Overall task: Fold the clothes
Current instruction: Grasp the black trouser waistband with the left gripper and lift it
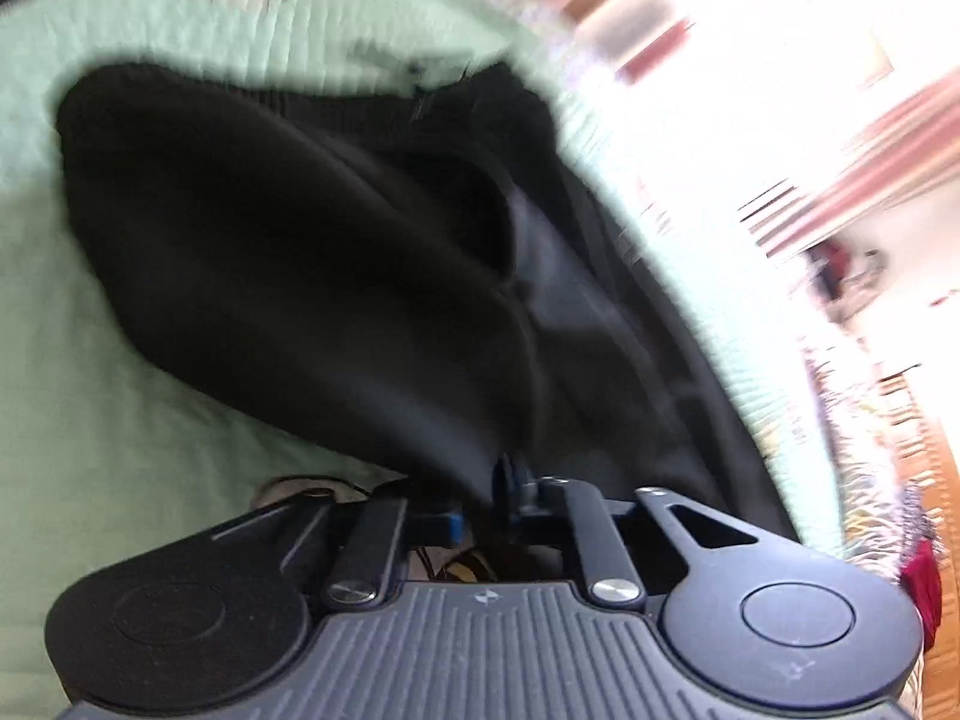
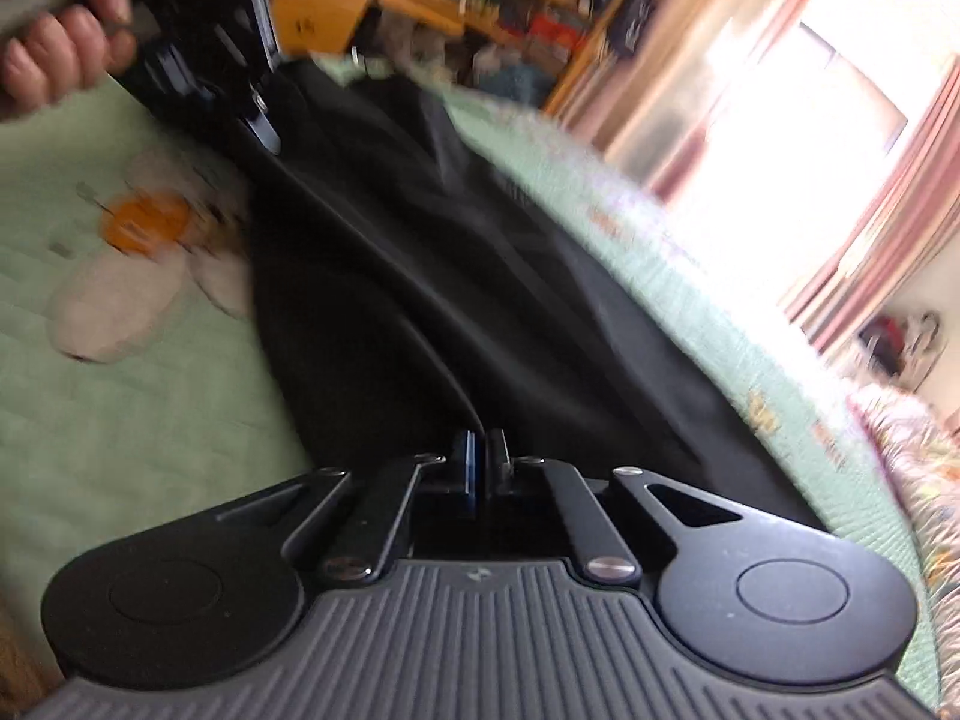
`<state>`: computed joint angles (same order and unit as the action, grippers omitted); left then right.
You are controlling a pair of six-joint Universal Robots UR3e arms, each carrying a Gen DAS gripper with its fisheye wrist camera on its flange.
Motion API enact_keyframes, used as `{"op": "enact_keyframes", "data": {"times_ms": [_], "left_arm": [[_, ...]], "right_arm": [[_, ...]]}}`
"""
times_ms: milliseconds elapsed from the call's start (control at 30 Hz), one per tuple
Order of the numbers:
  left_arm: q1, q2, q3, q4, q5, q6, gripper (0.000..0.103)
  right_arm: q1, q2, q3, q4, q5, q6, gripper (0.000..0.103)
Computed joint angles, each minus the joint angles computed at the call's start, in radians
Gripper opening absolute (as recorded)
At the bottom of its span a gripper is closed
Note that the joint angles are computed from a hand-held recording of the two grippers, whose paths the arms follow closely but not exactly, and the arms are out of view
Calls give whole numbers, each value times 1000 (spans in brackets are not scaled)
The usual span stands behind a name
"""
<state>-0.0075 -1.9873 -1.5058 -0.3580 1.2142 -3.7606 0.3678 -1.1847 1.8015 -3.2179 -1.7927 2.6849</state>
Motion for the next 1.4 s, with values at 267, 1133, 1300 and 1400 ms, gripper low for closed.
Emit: {"op": "enact_keyframes", "data": {"times_ms": [267, 1133, 1300, 1400], "left_arm": [[190, 343, -499, 128, -114, -54, 24], [251, 569, -764, 141, -177, -6, 17], [195, 597, -699, 152, -131, 56, 59], [88, 462, -490, 145, 1, 108, 66]], "right_arm": [[104, -271, 317, 25, 83, 135, 15], [136, -569, 401, 226, 242, 246, 32], [128, -564, 397, 72, 122, 338, 74], [98, -442, 292, 36, 75, 287, 83]]}}
